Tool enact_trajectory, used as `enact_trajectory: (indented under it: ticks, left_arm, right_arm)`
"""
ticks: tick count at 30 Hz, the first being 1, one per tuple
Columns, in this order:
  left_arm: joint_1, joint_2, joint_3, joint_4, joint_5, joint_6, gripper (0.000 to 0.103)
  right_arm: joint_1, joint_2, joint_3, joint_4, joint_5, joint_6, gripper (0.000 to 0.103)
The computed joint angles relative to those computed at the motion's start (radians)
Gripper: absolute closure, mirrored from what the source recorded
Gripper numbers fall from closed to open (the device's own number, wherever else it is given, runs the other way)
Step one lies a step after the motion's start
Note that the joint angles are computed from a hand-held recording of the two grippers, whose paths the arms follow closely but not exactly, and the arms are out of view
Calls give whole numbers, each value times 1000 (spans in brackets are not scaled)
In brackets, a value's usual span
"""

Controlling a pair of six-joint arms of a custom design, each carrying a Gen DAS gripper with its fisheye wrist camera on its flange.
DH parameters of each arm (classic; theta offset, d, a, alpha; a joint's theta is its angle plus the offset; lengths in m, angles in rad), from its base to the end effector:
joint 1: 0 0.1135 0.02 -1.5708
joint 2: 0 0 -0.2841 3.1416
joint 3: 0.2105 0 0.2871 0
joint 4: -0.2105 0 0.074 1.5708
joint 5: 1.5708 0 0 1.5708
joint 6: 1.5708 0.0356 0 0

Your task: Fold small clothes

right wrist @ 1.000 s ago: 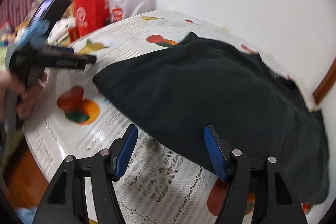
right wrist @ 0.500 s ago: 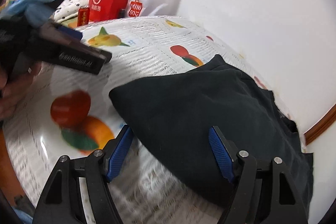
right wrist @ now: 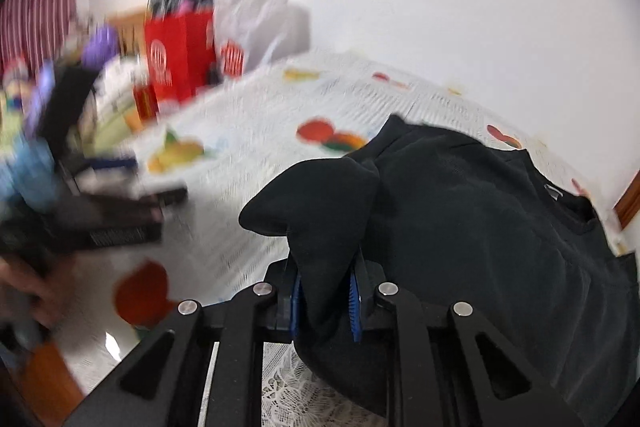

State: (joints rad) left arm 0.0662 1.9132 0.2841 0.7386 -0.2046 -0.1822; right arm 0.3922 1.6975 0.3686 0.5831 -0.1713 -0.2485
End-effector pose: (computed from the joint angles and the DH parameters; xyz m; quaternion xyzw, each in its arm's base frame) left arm 0.2264 0.0223 0.0127 -0.1500 0.9263 0.0769 0.3369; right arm 0.2393 0.1056 0.0631 -0.3200 0.8555 0.1068 0.3928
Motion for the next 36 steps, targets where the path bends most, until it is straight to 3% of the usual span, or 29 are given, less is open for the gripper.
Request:
enact_trajectory:
  ticks: [5,10,13,16,20,25,27,30,32,36]
  left_arm:
    - [-1,1,-2,4,1,-1,24]
    - [-6,0,-1,0,-8,-2,23]
    - [-6,0,-1,0,-8,-2,23]
    - [-6,0,-1,0,-9,-2,23]
    - [-8,-2,-3,0,-15,0,23]
    - [-9,-3,-1,-3,-17,-1,23]
    - [-9,-2,-1,-2,-12,1,22]
    - [-13,-9,-7,3,8,23,23]
    - [-38,-26,-10,-17,14,26,23]
    - [-147,-84,-10,-72,20,-8,24]
  right_arm:
    - [-213,-175,16,-124,-243,67,86]
    - [-505,-249,58,-188,-502,123,87]
    - [-719,-215,95,-176,-670,174,87]
    - [-887,-129,142,-147,-767,191,87]
    - [-1056,47,238,-201,-767,130,87]
    - [-1155,278,396,-434,-712,-21,84]
    - [-1168,303,410,-479,-702,-67,77]
    - [-1192,278,366,-397,-682,-54,64]
    - [-1192,267,362,-378,-698,-46,41]
    - [-1148,304,428,-440,-644,-53,37]
